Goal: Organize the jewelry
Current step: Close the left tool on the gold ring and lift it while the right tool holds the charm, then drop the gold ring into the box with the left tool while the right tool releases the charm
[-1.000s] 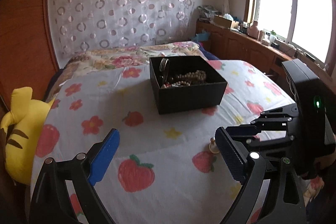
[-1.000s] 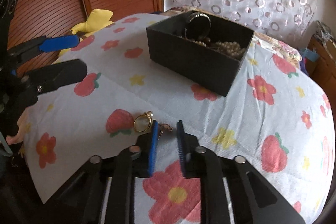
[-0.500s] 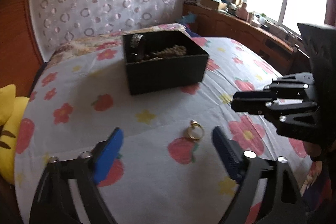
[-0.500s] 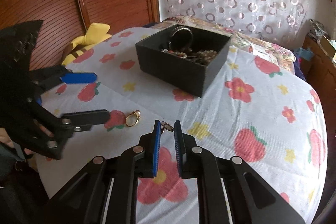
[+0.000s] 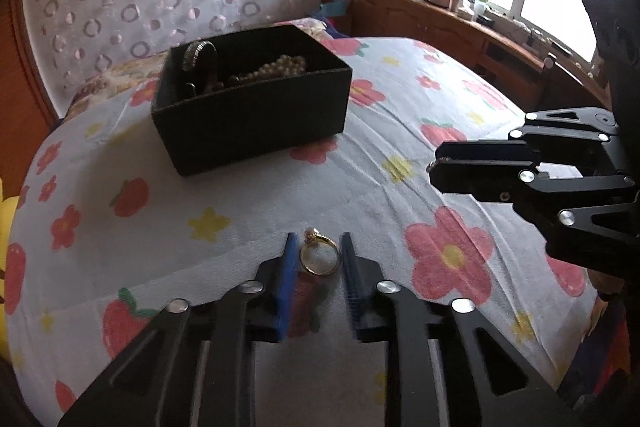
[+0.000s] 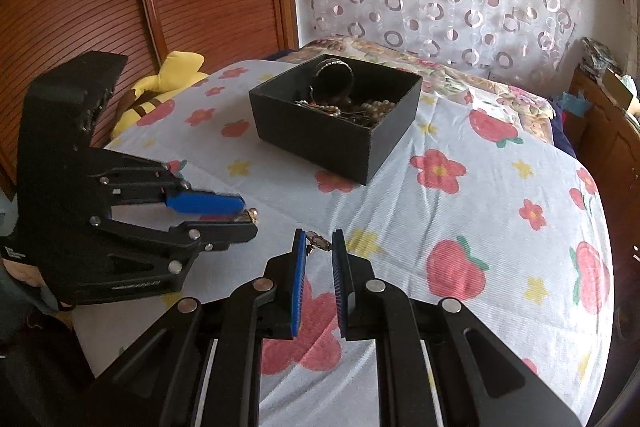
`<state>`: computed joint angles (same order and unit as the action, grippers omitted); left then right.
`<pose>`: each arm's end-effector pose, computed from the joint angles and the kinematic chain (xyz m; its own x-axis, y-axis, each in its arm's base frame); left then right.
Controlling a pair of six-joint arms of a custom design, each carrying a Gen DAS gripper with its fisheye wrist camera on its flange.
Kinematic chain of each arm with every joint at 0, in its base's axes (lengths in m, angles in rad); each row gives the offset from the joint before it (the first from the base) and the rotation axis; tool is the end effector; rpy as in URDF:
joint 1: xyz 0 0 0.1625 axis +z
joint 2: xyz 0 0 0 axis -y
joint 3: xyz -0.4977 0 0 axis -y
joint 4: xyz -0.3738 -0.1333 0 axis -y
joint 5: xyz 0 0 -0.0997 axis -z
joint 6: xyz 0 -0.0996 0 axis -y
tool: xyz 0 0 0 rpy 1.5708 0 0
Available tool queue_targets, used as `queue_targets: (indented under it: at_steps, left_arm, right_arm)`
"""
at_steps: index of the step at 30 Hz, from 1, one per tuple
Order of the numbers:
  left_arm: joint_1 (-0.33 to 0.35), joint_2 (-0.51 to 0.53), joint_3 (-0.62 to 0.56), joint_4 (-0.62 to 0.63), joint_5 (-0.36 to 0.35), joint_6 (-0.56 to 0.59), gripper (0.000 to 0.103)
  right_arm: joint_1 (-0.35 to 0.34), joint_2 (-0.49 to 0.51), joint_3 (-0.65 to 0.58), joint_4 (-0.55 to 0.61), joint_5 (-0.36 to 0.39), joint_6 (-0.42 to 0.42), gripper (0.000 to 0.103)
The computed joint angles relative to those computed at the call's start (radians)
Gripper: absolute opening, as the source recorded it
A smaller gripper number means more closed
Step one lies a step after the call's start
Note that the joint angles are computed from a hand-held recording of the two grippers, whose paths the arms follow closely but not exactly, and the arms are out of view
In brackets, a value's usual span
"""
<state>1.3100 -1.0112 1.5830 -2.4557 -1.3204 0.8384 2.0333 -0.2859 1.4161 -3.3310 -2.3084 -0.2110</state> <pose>-0.0287 -0.7201 0.3209 -0.4566 0.8012 -0.3867 0.8747 0.4837 -0.0307 0.3989 -0.6514 -0.0361 -0.7450 -0.1276 0.6547 -0.5283 0.7122 -0.4623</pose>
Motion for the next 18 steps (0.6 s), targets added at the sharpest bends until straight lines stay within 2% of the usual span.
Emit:
queue_targets:
  at_steps: [9, 18]
  left_arm:
    - [-0.002, -0.005, -0.025, -0.015, -0.045, -0.030, 0.018]
    - [-0.029, 0.034, -0.106, -0.094, -0.041, -0.044, 0.019]
  right_arm:
    - [-0.001, -0.001, -0.019, -0.011, -0.008, -0.015, 0.015]
    - [-0.014, 0.019, -0.138, -0.015, -0.013, -0.048, 0.015]
